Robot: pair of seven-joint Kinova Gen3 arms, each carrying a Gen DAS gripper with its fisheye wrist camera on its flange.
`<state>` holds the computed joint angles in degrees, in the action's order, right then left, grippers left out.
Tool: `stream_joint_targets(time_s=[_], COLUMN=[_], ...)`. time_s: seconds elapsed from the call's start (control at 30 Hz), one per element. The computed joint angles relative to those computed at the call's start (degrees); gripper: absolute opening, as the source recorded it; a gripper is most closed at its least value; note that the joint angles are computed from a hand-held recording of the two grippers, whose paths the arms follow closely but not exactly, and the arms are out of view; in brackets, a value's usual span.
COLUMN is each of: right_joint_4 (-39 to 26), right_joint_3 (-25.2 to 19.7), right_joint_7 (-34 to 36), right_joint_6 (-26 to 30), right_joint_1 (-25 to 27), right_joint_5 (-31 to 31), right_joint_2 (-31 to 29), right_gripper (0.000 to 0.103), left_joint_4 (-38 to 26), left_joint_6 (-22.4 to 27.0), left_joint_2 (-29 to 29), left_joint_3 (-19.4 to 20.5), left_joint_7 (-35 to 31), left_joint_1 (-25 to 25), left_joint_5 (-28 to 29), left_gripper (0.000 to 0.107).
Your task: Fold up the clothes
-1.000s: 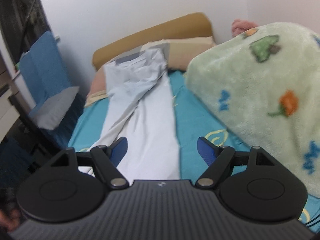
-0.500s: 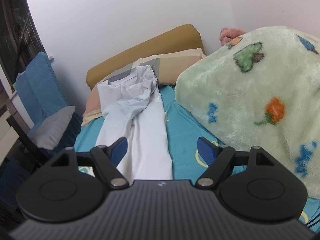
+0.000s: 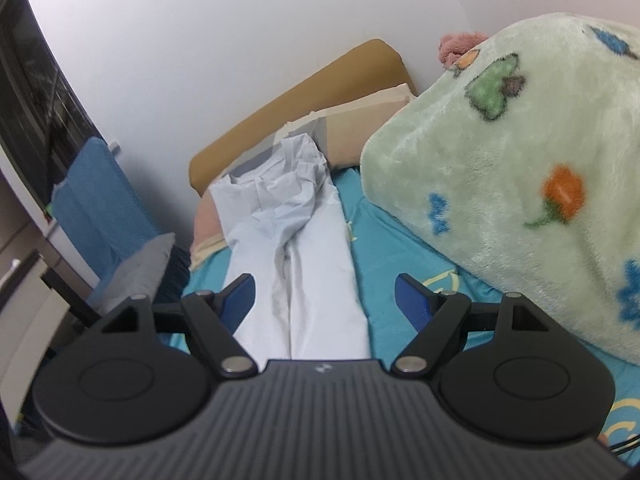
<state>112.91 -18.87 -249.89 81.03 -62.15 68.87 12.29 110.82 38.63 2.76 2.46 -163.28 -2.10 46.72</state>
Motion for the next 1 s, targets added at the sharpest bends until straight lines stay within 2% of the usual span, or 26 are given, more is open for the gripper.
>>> stream_joint_targets(time_s=[0.07,0.17,0.2,0.37,0.43,0.53,0.6,0.73,0.8,0.9,1.0], right_joint_4=[0.1,-0.6,-1.1,-5.3,-8.0,-15.1,-20.4,-31.1,-36.4,-44.1,-46.3], right_joint_3=[0.5,6.8,7.9,5.2,3.8,3.7,7.4,16.6,19.0,17.0,21.0], right_joint_7=[0.0,4.0,6.4,18.0,22.7,29.7,34.3,43.4,48.0,55.0,56.3], right_joint_6=[-0.3,-4.7,-6.8,-17.1,-20.4,-26.0,-30.7,-39.0,-40.2,-38.6,-40.9], right_joint_1=[-0.3,-3.3,-2.8,9.3,14.6,21.7,24.0,25.4,26.4,29.8,28.9], right_joint_5=[0.8,1.5,1.5,3.4,5.6,7.7,6.3,2.7,0.2,-2.6,-4.3], right_joint_2=[0.4,0.2,0.1,2.4,5.1,10.8,14.5,22.7,27.0,32.5,35.3], right_gripper=[0.079,0.079,0.075,0.073,0.073,0.073,0.073,0.07,0.07,0.069,0.069], left_joint_4=[-0.7,-0.3,-0.4,-1.0,-1.5,-2.6,-4.6,-5.2,-7.6,-11.4,-14.7], left_joint_6=[-0.7,-3.1,-3.1,-4.3,-2.6,-1.4,-0.4,-4.0,-2.1,-2.6,-1.3], left_joint_2=[1.6,3.3,4.1,7.5,9.1,12.6,15.4,18.0,21.0,24.6,27.6], left_joint_3=[0.0,0.5,0.6,1.9,2.0,3.1,3.8,5.6,6.5,5.5,6.0], left_joint_7=[-0.4,-2.6,-3.9,-7.0,-7.3,-5.9,-4.3,-7.5,-5.9,0.3,5.6], left_joint_1=[-0.5,-1.7,-2.4,-4.7,-5.7,-7.2,-7.7,-9.5,-11.4,-10.7,-11.8], left_joint_5=[3.1,7.5,8.7,11.7,13.4,16.2,15.6,19.1,18.6,14.8,12.1], left_gripper=[0.082,0.082,0.083,0.085,0.086,0.086,0.085,0.085,0.085,0.085,0.085])
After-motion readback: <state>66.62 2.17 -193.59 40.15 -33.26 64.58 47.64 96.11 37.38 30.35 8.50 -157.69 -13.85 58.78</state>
